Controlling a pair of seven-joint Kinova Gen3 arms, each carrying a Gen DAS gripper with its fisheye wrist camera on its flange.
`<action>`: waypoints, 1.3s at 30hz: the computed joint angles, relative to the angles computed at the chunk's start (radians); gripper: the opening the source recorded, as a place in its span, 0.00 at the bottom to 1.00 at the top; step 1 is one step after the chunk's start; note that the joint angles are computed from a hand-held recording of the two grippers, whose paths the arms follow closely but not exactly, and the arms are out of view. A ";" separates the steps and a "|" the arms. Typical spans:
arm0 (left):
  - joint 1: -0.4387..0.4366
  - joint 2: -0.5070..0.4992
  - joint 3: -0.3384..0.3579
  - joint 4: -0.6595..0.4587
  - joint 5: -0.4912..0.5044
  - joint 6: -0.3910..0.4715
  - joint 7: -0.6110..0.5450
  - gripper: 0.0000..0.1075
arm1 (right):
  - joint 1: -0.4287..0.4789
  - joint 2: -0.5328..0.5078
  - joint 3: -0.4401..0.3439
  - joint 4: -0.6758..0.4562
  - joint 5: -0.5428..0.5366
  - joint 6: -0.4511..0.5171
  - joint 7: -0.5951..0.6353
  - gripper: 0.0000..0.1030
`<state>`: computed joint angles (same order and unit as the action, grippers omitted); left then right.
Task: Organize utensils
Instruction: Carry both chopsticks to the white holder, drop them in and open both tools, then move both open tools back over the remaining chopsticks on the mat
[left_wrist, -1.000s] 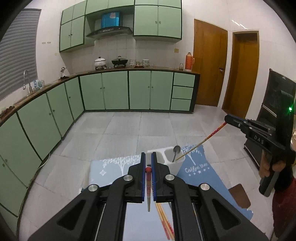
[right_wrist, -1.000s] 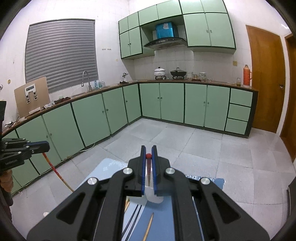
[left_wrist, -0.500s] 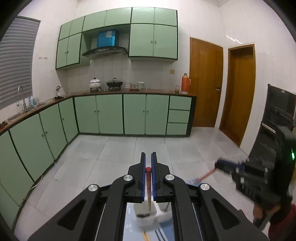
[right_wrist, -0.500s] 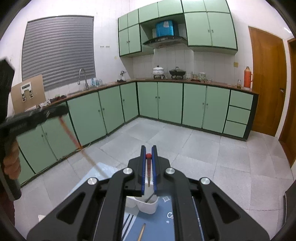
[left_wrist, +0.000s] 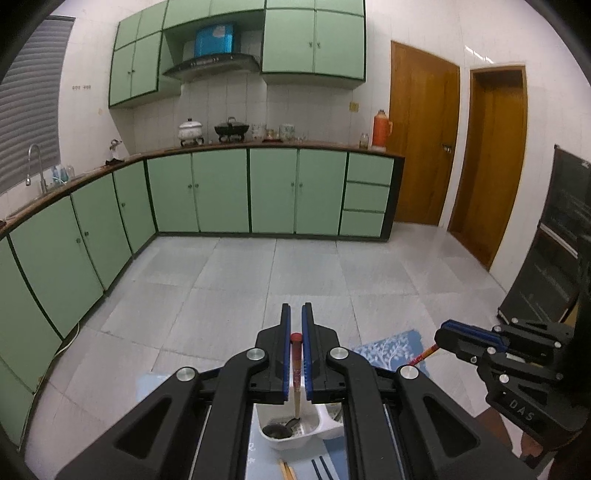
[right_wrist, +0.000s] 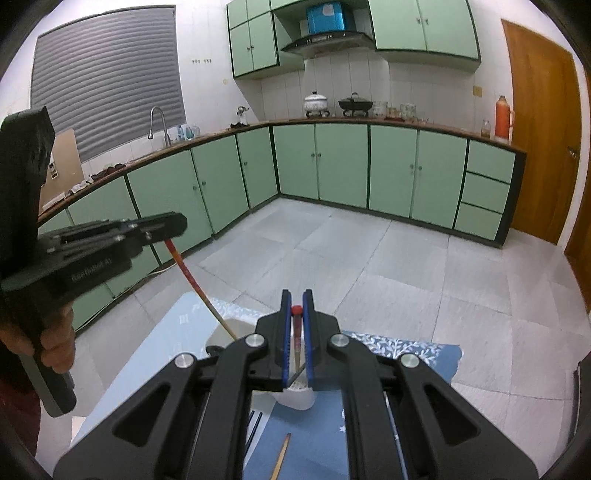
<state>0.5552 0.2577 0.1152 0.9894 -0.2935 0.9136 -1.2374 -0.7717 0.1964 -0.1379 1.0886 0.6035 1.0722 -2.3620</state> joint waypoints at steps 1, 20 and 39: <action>0.001 0.008 0.000 -0.001 -0.002 0.005 -0.002 0.05 | 0.010 0.003 -0.010 0.000 -0.008 0.002 0.007 0.05; -0.066 -0.258 0.118 0.457 -0.249 -0.160 0.367 0.44 | 0.181 -0.164 -0.449 0.347 0.396 0.098 -0.513 0.52; -0.191 -0.491 0.429 1.078 -0.403 -0.269 0.865 0.48 | -0.355 -0.120 -0.363 0.720 0.395 0.295 -1.165 0.53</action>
